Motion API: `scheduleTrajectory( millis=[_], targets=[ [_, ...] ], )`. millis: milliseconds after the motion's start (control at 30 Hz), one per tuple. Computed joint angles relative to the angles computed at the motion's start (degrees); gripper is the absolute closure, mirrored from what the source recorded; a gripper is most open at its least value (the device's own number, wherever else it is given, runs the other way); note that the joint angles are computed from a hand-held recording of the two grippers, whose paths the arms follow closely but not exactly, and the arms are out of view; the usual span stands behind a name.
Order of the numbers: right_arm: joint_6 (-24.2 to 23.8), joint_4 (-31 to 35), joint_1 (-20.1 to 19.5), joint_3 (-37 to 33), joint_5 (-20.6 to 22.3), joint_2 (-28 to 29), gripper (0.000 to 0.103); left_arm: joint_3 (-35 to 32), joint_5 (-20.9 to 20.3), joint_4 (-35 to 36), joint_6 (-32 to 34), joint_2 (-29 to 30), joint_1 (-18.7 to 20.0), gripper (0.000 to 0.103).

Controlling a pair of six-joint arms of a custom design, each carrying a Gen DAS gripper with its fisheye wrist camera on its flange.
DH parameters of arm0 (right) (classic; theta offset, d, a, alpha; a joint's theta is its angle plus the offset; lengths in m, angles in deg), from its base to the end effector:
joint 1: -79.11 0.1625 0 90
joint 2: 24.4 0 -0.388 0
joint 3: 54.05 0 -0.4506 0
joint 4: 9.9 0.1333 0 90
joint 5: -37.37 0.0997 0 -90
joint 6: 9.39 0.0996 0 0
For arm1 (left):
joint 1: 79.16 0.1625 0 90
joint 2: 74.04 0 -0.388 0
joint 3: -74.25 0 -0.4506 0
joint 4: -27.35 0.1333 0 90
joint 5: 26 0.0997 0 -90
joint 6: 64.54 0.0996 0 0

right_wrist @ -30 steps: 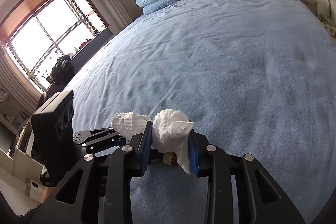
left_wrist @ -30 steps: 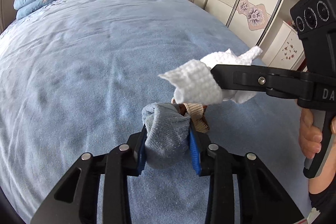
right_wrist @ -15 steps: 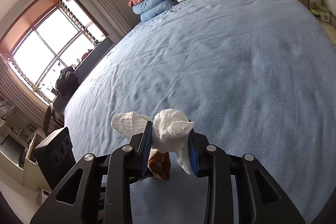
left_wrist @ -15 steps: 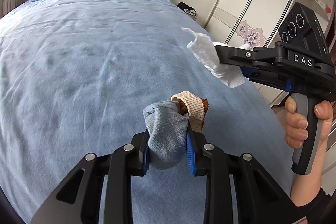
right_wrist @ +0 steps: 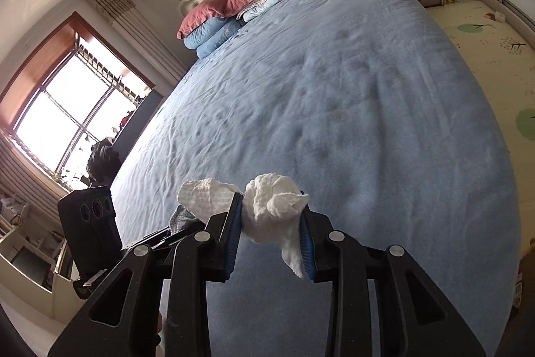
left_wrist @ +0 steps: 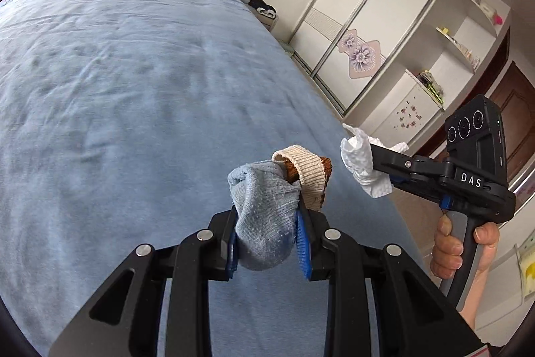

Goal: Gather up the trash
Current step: 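Carry the grey sock and white tissue in both tools over the wastebasket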

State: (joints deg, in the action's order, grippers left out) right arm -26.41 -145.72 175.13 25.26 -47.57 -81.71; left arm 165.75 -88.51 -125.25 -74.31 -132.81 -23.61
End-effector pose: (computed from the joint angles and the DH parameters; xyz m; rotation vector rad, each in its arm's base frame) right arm 0.2209 -0.7395 0.2697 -0.6320 2.9598 -0.6482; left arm -0.2542 -0.6875 0.2237 0.4117 2.7198 -0.9311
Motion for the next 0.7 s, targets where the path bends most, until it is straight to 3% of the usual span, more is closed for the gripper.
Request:
scheduleTrajectory(
  millis=[200,433,700],
  targets=[
    [-0.9,-6.6,-4.3,10.6,-1.4,-10.8,0.073,-5.0,-5.0,4.4,-0.5,7.0,-2.6,0.075],
    [-1.4,-10.6,-9.9,16.7,-2.0,-19.8,0.072,-17.6,-11.2,11.8,-0.2,19.7,-5.0,0.075],
    [0.2,-13.1,-17.1,19.2,-2.5,-26.4,0.072,-34.6,-12.2,22.7,2.9,34.0,-7.9,0.075]
  ],
)
